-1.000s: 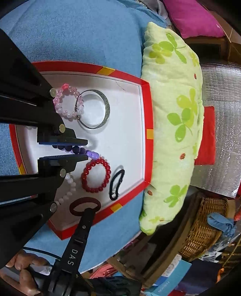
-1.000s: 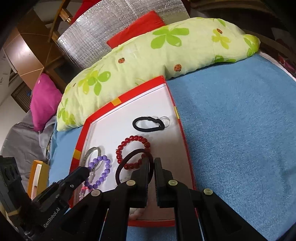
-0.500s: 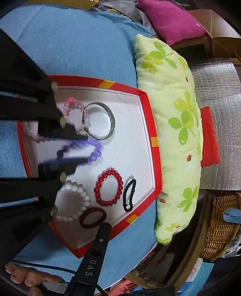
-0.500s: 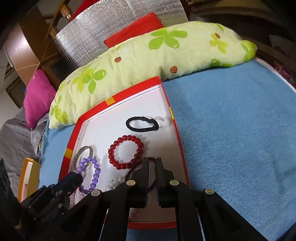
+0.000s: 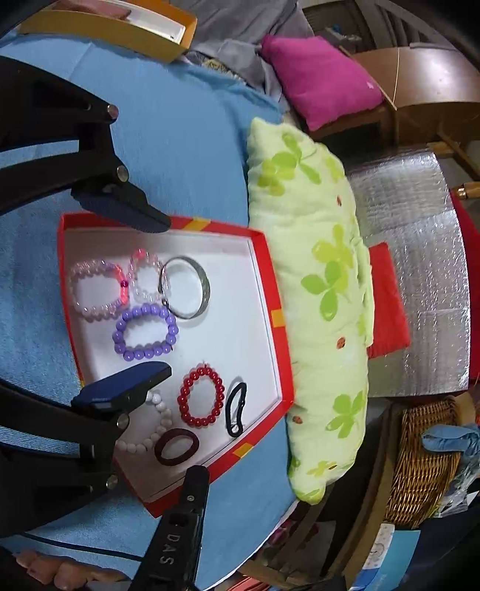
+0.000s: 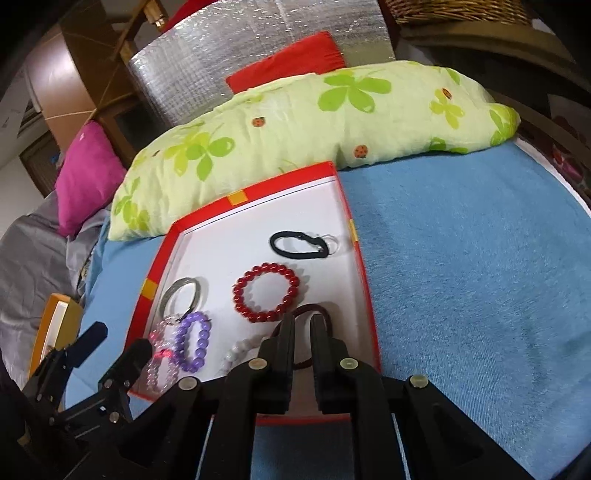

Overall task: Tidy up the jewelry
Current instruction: 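Carry the purple bracelet into the red box while the right tool carries the dark red hair tie there, then open both tools and withdraw them from the red box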

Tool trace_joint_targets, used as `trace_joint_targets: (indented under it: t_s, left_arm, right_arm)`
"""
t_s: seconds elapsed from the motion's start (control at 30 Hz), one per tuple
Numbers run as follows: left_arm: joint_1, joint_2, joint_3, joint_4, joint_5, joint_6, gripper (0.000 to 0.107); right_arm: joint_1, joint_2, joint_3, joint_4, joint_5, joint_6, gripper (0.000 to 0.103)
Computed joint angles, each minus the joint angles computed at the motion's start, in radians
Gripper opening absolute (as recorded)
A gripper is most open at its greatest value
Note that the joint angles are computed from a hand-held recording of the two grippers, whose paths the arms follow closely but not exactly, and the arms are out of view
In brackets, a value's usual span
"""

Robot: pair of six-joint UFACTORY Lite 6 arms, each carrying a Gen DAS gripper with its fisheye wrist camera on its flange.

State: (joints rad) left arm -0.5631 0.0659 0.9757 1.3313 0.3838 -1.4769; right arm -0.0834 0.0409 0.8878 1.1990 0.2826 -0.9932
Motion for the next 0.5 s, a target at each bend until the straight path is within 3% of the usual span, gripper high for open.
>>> trace_joint_targets:
  t_s: [0.1,0.17,0.5]
  left_arm:
    - [-0.005,-0.041,-0.027,-0.02,0.007,0.013,0.075]
    - [-0.008,-0.065,-0.041,-0.039,0.013,0.027,0.075]
    - [-0.008,-0.196,-0.128,-0.146,0.023,0.111,0.078]
  right_arm:
    - [0.028,-0.055,-0.029,-0.046,-0.023,0.034,0.04]
    - [0.044,-0.102,-0.058,-0.043,-0.044,0.024,0.049]
    - [0.086,-0.28,-0.158,-0.177,-0.098,0.144,0.049]
